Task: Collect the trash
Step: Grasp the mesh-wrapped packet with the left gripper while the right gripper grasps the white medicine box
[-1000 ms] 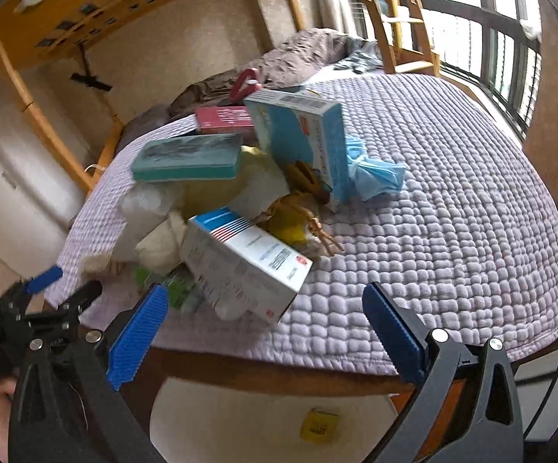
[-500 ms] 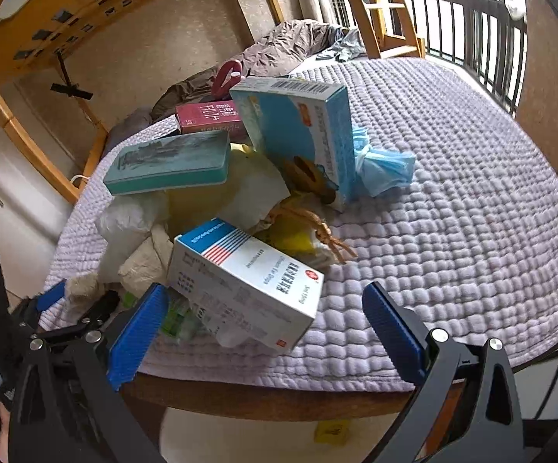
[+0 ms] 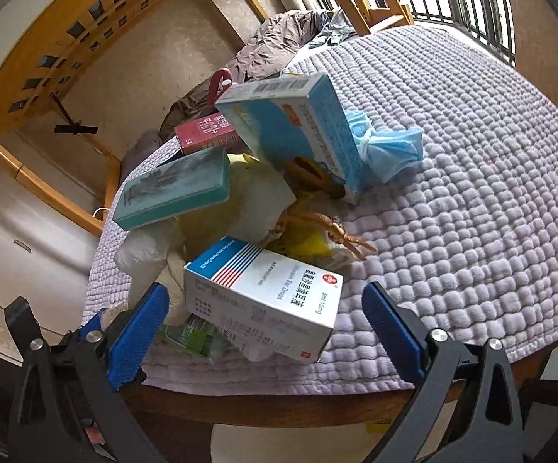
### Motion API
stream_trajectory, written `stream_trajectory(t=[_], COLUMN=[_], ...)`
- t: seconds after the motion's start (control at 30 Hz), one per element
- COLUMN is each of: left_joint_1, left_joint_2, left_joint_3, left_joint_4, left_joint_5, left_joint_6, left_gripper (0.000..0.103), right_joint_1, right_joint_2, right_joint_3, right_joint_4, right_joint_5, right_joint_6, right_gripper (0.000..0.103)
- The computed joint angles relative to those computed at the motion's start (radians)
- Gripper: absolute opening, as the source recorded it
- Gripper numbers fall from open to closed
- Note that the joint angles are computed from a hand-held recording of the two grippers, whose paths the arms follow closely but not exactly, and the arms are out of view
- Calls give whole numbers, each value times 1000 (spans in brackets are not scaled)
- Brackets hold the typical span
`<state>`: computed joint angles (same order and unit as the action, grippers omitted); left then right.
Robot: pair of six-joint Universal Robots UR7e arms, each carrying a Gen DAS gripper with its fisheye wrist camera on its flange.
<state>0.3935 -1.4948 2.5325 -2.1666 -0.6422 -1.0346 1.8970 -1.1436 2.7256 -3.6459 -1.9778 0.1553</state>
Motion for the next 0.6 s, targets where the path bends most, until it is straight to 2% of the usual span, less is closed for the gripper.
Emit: stream_trajectory(t=[0.03,0.13,0.17,0.2,0.37,0.6], left_joint_1=[-1,-5,-6,-7,-17,-32], left_joint_2=[-1,-8,-11,-15,-24,-68], left_joint_3=[0,6,9,13,13,16], left_joint_4=[0,-13,-19,-33,-11,52], left_joint_5=[-1,-7,-8,-14,-16,-16], left_joint_6=[1,19,26,38,41,9], left_gripper=[92,90,84,84,83,82], right_joint_1=[-16,-26,-32,-35,-11,28], right_joint_2=[2,1,5,11,12,-19], right_joint_3=[0,1,2,2,-2,3], right_joint_4=[-1,0,-10,-22,-50,-37], right_joint_5=[18,34,43,46,14,-20], right_joint_6=[-12,-21,-29,-36,-67,-64], right_gripper=[82,82,81,81,81,81])
